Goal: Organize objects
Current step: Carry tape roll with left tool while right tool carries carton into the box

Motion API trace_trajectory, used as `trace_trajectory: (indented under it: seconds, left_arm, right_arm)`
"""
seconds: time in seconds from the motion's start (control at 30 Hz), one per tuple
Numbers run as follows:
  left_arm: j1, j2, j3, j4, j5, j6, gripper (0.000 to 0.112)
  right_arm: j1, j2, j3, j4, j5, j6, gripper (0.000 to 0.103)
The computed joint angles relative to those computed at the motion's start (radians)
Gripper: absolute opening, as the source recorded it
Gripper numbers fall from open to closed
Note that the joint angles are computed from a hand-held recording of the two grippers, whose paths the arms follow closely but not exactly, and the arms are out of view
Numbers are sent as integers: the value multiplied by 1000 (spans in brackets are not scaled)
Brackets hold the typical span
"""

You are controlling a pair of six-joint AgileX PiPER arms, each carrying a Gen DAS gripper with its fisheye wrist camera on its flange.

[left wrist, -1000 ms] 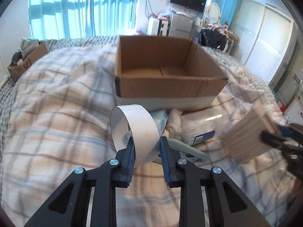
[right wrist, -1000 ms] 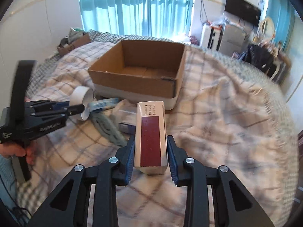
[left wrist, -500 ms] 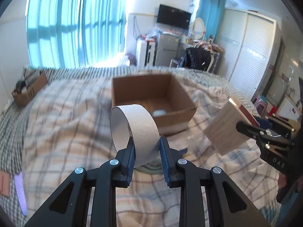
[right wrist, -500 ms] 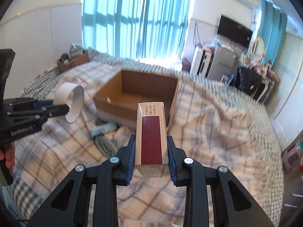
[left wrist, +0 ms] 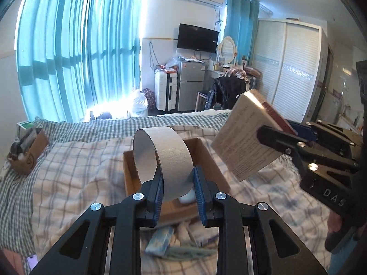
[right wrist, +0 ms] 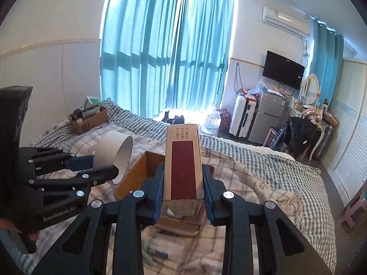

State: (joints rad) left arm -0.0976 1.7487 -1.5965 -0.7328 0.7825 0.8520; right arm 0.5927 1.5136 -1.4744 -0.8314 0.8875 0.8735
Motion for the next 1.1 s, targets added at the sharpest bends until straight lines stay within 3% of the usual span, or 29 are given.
trace_trajectory:
  seconds: [0.27, 0.47, 0.67, 0.8, 0.83, 0.9, 0.93, 0.97, 1.0, 1.1]
  left_arm:
    - [-56, 303, -322, 117, 35, -128, 25]
    - [-81, 526, -547, 223, 94, -207, 25]
    - [-88, 657, -673, 274, 160, -246, 25]
    - [-87, 672, -694, 276, 197, -247, 26]
    - [-89, 658, -672, 273, 186, -243, 29]
    - [-94, 634, -647, 294, 190, -257, 45]
    - [-98, 608, -611, 315, 178, -273, 63]
    - [-100, 571, -557, 317, 142, -273, 71]
    - [-97, 532, -497, 304, 102, -257, 71]
    - [-87, 437, -389, 295, 68, -240, 78]
  right_arm:
    - [-210, 264, -222, 218, -120, -221, 29]
    - [-304, 464, -361, 371, -163, -360, 29]
    - [-358, 537, -345, 464, -213, -429, 29]
    - [-374, 528, -323, 489, -231, -437, 30]
    - [-370, 526, -329, 485, -224, -428, 30]
    - [-366, 493, -301, 466, -235, -397, 32]
    - [-360, 468, -281, 449, -238, -374, 38]
    - [-350, 454, -279, 427, -227, -346, 44]
    - [-340, 429, -264, 401, -220, -315, 52]
    - [-316, 347, -214, 340, -202, -255, 54]
